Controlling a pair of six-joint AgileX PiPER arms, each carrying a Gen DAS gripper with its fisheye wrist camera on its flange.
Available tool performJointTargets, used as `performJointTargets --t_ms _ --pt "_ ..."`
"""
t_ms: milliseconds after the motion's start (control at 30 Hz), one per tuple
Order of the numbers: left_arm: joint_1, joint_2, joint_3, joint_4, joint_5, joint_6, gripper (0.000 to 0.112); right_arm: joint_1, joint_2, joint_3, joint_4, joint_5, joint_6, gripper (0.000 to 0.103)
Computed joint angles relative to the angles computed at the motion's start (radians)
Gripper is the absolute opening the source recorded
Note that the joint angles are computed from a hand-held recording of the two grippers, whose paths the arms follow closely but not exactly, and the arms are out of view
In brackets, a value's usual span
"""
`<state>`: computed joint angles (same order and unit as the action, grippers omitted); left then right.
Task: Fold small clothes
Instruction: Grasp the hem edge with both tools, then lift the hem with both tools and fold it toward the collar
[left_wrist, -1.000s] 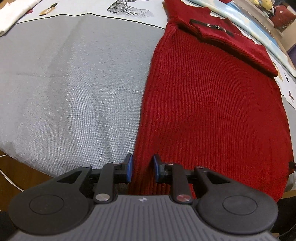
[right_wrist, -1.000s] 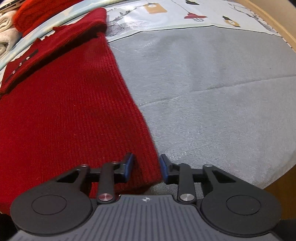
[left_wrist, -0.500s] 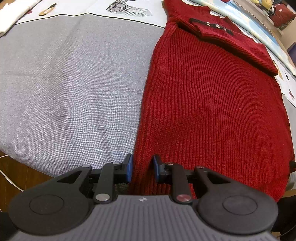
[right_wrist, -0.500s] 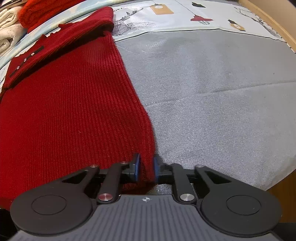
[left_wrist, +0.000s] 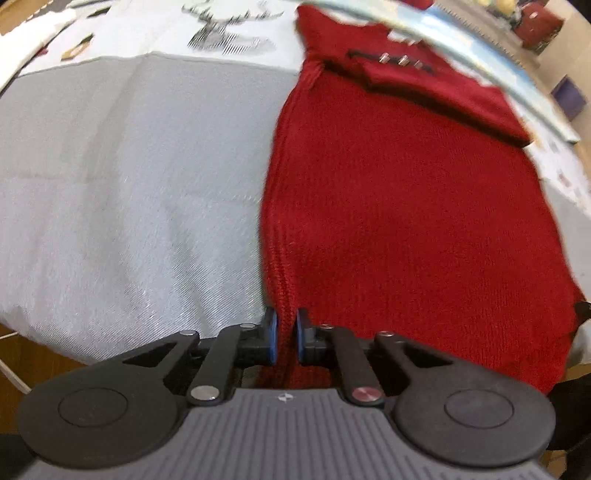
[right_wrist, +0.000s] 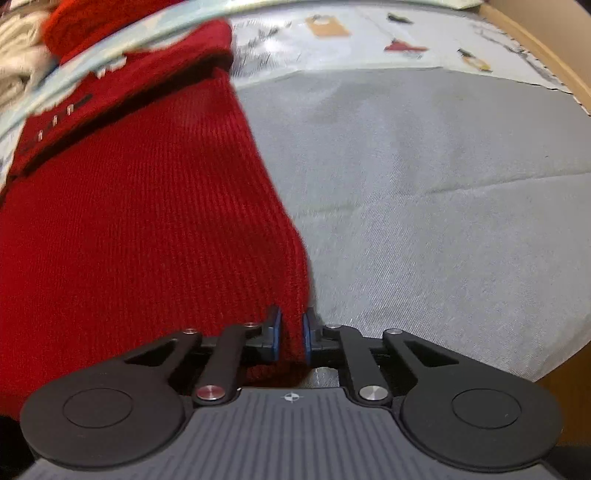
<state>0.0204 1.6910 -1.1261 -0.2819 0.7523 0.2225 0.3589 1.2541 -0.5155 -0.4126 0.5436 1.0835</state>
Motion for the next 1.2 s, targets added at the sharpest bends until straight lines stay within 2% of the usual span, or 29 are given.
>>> performJointTargets --t_ms 67,133,233,267,300,367,433,600,667,733,833,1067,1167,1200 --pt "0.011 -0.022 0.019 -0.041 -0.013 0.039 0.01 -0.004 -0.051 0.013 -0.033 -0.003 0.045 0.011" --pt "0.005 -0.012 0.013 -0.007 -0.006 0.002 0.011 -0.019 -0.065 0.02 -0.026 -0.01 0.035 0.011" --pt "-0.001 0.015 -0.003 0.025 0.019 -0.033 0.013 -0.048 0.006 0.0 0.067 -0.01 -0.065 0.013" --pt "-0.008 0.02 -0.005 0.039 0.025 -0.041 0.019 -0.053 0.04 -0.012 0.103 -0.003 -0.107 0.015" --pt "-0.016 0.023 -0.01 0.052 0.032 -0.047 0.025 -0.045 0.061 -0.018 0.111 0.012 -0.12 0.019" --pt "-0.03 0.037 -0.019 0.077 0.042 -0.05 0.027 -0.013 0.082 -0.031 0.061 0.032 -0.083 0.024" --pt "-0.038 0.049 -0.024 0.104 0.045 -0.069 0.029 -0.012 0.088 -0.035 0.068 0.03 -0.088 0.024" --pt "-0.026 0.073 -0.042 0.094 0.046 -0.063 0.028 0.001 0.091 -0.034 0.057 0.03 -0.082 0.024" --pt "-0.029 0.073 -0.043 0.095 0.041 -0.058 0.024 0.009 0.092 -0.034 0.051 0.029 -0.074 0.024" --pt "-0.035 0.063 -0.028 0.093 0.024 -0.056 0.017 0.012 0.097 -0.037 0.056 0.015 -0.077 0.016" --pt "-0.037 0.043 -0.01 0.084 0.008 -0.047 0.013 0.015 0.083 -0.035 0.043 0.013 -0.068 0.013" --pt "-0.047 -0.063 0.074 0.019 -0.068 0.053 0.011 0.007 -0.074 0.013 -0.026 -0.03 0.048 0.011" --pt "0.002 -0.119 0.083 -0.122 -0.035 0.128 0.011 -0.002 -0.178 0.034 -0.039 -0.065 0.07 0.011" --pt "0.014 -0.137 0.084 -0.171 -0.023 0.148 0.011 -0.02 -0.209 0.034 -0.007 -0.08 0.028 0.01"
